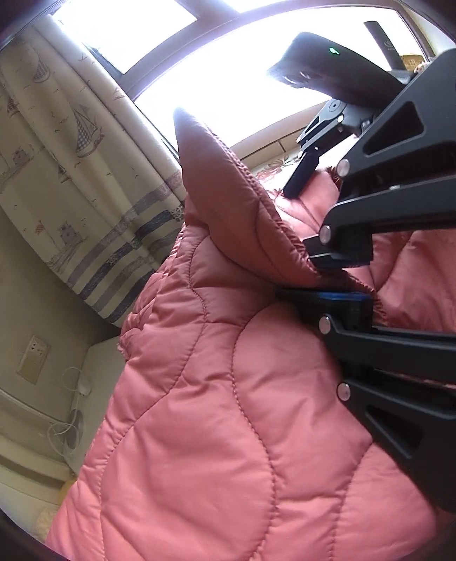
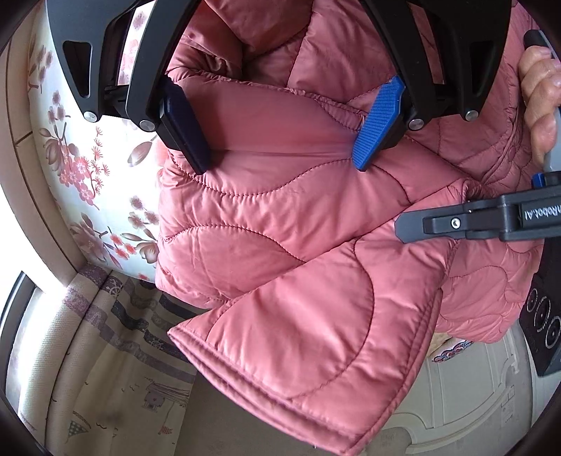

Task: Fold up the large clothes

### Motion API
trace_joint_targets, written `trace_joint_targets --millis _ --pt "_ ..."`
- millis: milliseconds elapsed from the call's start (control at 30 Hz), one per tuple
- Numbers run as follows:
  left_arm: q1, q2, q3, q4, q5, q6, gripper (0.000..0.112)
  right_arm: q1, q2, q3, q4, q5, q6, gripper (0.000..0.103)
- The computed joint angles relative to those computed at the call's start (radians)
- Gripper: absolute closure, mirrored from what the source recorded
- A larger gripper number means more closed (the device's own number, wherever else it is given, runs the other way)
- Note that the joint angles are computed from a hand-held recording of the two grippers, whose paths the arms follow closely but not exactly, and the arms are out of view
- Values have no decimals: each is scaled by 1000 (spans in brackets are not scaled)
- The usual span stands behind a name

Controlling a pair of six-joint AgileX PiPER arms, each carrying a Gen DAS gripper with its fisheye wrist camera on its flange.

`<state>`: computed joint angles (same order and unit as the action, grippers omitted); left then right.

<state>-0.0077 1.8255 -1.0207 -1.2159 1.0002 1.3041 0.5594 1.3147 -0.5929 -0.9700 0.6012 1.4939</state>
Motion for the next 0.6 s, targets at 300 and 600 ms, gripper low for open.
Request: trace_joint_targets --millis 300,600 --pt "17 -200 178 15 -38 225 39 -90 -566 240 -276 -106 522 25" --pt "102 -279 197 93 2 197 39 67 -182 -51 -219 35 227 25"
